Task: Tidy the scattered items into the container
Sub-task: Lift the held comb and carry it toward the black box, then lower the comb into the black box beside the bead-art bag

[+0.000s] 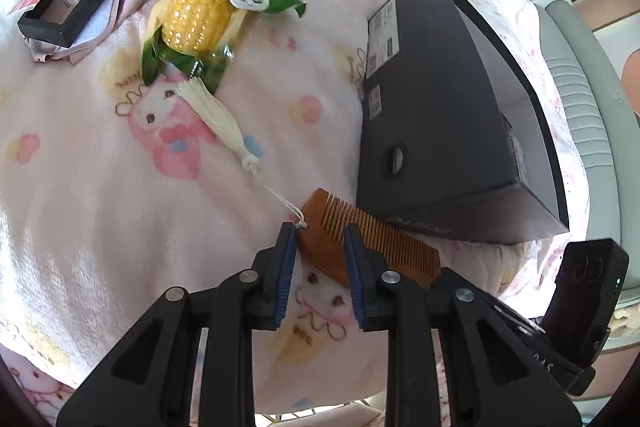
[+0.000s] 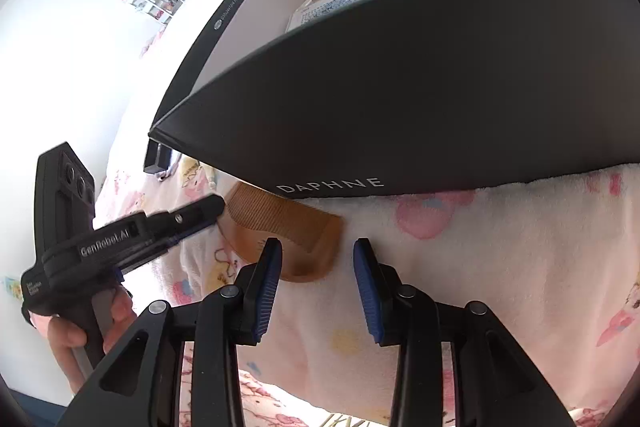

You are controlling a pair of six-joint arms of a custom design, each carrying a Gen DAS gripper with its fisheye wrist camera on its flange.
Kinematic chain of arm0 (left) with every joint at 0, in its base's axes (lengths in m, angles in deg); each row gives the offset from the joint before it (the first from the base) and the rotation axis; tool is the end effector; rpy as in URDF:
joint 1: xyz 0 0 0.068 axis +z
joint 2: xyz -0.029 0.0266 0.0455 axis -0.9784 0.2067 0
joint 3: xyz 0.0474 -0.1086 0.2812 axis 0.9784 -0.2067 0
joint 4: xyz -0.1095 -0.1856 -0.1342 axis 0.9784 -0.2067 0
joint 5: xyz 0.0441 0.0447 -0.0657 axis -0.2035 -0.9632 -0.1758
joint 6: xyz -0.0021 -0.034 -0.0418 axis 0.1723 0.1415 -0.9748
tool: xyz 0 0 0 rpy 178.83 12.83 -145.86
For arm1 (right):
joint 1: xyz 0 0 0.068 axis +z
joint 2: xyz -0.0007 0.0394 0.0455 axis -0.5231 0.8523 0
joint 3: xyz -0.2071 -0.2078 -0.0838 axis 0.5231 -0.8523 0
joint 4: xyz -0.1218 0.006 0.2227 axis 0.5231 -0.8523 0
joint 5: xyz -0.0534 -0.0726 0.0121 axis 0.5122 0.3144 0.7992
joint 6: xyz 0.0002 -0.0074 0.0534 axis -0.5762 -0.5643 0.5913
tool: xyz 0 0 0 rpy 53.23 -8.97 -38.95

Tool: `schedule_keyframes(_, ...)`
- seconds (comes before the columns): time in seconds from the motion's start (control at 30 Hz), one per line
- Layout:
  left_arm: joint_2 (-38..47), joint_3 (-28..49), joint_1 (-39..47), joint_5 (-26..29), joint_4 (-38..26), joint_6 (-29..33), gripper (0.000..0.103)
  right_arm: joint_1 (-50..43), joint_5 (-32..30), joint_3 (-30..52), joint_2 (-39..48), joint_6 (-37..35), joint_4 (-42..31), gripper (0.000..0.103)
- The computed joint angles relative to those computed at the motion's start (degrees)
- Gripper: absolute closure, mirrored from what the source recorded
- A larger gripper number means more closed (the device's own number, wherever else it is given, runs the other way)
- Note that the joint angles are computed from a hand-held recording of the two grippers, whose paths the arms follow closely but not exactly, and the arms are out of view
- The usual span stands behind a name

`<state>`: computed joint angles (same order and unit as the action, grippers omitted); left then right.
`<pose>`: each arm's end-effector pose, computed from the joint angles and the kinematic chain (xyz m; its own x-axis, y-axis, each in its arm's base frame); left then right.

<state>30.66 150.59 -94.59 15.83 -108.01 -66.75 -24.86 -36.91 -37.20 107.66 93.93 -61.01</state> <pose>0.3205 -0.1102 0.1958 -0.9767 -0.0932 -0.1934 0.0148 0.8695 -0.4938 0.2818 0.0491 0.1924 -0.9335 0.2392 -0.2673 0.0588 0.8372 0.5437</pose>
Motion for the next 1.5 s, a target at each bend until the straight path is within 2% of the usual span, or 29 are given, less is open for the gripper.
schedule_keyframes(0.1,-0.81,-1.4,0.19,3.16,1.04,-0.57,0.08,0.06,1.34,0.22,-1.05,0.02,0.39,0.069)
schedule_keyframes(0.2,-0.14,-1.41,0.99,0.5,2.6,-2.41,0.08,0.28,2.77,0.38,-0.95,0.26,1.0,0.069)
schedule_keyframes(0.33,3.13,0.15,2.02,-0.25,6.2,-2.95,0.08,0.97,1.34,-0.33,1.11,1.58,1.99,0.069)
schedule_keyframes(0.4,5.13,1.51,1.74,-0.92,6.06,-1.66,0.08,1.95,1.61,-0.74,1.69,2.05,2.91,0.069)
schedule_keyframes(0.47,6.0,1.85,1.38,0.75,5.6,-1.36,0.08,2.73,2.02,-0.68,2.06,2.56,3.52,0.069)
schedule_keyframes(0.57,3.67,0.19,0.21,1.0,4.81,-0.76,0.08,3.33,2.75,0.24,2.82,3.04,4.09,0.069)
schedule_keyframes(0.63,2.24,-0.38,-0.42,1.73,2.76,-0.47,0.08,-0.33,2.04,0.85,2.64,-0.61,1.94,0.069)
schedule_keyframes(0.7,0.31,-1.46,-0.82,1.29,1.83,-0.79,0.08,1.26,3.33,5.78,6.56,0.65,1.31,0.069)
schedule_keyframes(0.83,-1.97,-2.87,0.18,-1.01,3.08,-2.42,0.08,2.09,4.45,7.51,7.54,1.34,0.69,0.069)
schedule_keyframes(1.07,0.82,-2.08,-1.01,0.13,2.5,-2.42,0.08,-2.11,1.43,9.08,10.06,-4.87,-2.4,0.069)
schedule_keyframes(1.2,-3.52,-2.57,-2.8,-2.34,1.47,-2.22,0.077,-0.99,2.07,9.99,8.25,-4.82,-3.84,0.067)
schedule_keyframes(1.33,-9.05,-1.9,-2.54,-1.25,0.17,-2.2,0.079,-1.93,0.66,10.9,5.47,-4.7,-4.59,0.067)
schedule_keyframes(1.5,-14.74,3.06,-4.17,-2.61,-4.16,-1.33,0.079,-3.41,-1.4,12.67,0.01,-4.14,-5.67,0.067)
